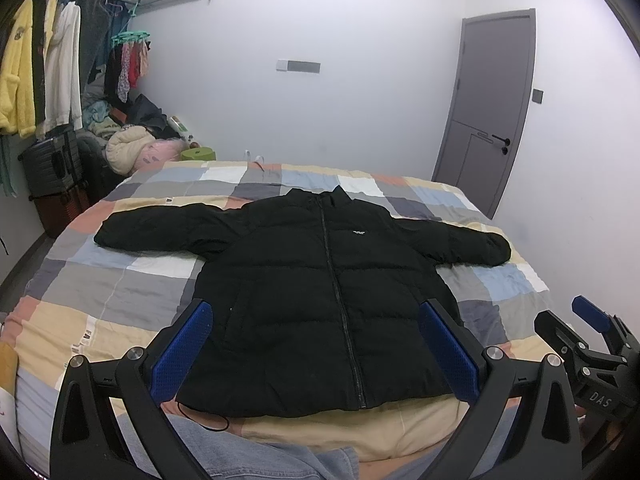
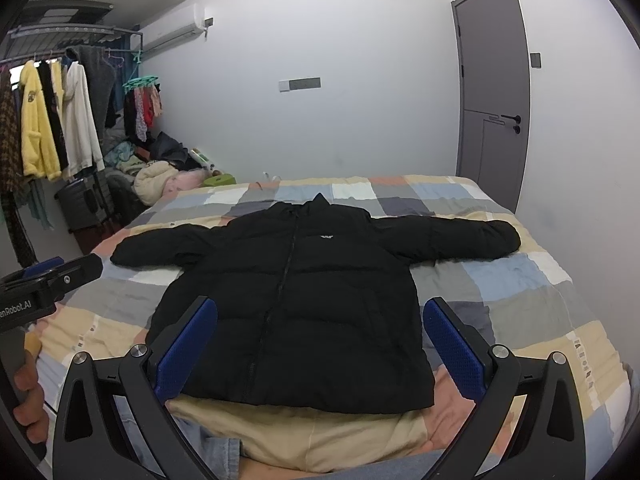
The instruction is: Fold large clothes
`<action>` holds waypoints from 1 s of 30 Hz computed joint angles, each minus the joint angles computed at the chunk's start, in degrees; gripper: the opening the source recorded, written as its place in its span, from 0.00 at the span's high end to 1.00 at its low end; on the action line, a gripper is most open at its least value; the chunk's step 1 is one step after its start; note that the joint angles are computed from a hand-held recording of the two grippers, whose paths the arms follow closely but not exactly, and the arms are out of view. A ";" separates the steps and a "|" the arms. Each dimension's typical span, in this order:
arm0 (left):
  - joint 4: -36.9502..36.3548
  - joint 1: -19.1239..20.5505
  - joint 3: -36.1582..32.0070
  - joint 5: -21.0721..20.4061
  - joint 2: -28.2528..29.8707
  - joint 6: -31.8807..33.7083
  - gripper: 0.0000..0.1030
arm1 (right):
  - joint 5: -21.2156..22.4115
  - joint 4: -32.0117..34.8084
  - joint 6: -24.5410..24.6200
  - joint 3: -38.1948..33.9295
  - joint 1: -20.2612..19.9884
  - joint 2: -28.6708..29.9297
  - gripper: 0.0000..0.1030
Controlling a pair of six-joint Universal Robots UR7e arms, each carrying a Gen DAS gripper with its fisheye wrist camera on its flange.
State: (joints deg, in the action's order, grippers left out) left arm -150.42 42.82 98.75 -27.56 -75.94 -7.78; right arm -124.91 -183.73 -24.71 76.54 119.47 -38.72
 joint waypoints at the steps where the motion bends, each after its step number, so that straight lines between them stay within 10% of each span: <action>1: 0.04 -0.01 -0.04 0.01 0.04 0.00 0.00 | -0.09 0.01 0.15 0.06 0.08 -0.03 0.00; 30: 2.87 6.60 -13.80 -4.81 9.92 6.13 0.00 | 3.93 8.69 1.95 -11.91 -4.08 3.61 0.00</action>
State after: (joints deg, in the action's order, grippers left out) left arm -147.56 49.43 84.95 -32.37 -66.02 -1.65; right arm -120.97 -175.04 -22.76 64.64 115.39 -35.12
